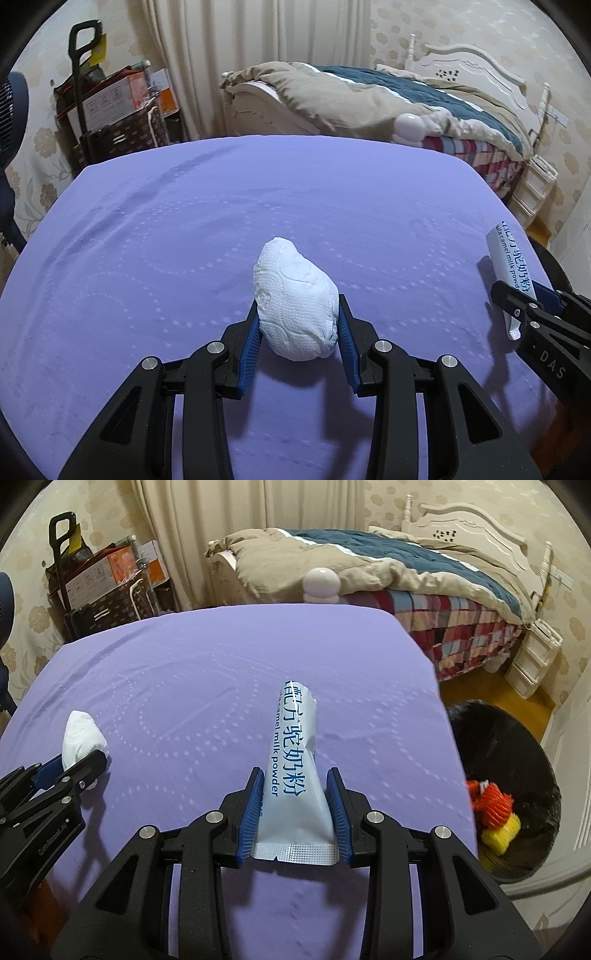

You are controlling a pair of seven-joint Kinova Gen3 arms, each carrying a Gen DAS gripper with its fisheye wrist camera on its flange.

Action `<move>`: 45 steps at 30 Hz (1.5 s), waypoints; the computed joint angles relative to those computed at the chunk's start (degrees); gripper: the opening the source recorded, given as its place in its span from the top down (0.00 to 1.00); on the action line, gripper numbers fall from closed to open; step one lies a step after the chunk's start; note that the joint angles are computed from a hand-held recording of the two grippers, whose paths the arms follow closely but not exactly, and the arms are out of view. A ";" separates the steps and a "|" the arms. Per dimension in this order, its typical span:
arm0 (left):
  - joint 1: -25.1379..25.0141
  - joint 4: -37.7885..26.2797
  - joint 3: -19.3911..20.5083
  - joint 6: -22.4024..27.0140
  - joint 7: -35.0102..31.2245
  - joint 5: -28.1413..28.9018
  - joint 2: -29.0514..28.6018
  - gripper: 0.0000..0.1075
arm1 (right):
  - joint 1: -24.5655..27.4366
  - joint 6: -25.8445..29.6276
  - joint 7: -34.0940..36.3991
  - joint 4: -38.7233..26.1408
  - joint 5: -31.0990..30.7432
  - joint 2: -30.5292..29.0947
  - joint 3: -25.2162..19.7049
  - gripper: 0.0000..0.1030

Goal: Collect trash
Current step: 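Carry the white cloth and milk-powder tube over the bin with both tools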

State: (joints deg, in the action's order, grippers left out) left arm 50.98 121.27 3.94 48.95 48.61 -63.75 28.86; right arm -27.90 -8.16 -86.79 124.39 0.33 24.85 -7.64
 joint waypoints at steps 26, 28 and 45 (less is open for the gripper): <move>4.24 -20.72 -3.43 -2.85 -20.56 0.08 8.20 0.64 | 24.27 -7.37 -9.41 6.38 12.95 -3.06 -5.41 0.67; 4.38 -22.48 -4.19 -3.51 -22.75 0.62 8.93 0.64 | 25.88 -7.58 -10.19 6.16 14.02 -2.78 -5.33 0.67; 5.21 -36.83 -10.81 -8.19 -38.01 5.71 15.25 0.64 | 31.29 -6.46 -11.67 -1.03 14.80 1.48 -2.87 0.67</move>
State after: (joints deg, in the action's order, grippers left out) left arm 56.18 84.44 -6.87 40.76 10.60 -58.04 44.11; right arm 3.39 -14.63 -98.46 123.36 15.12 26.33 -10.52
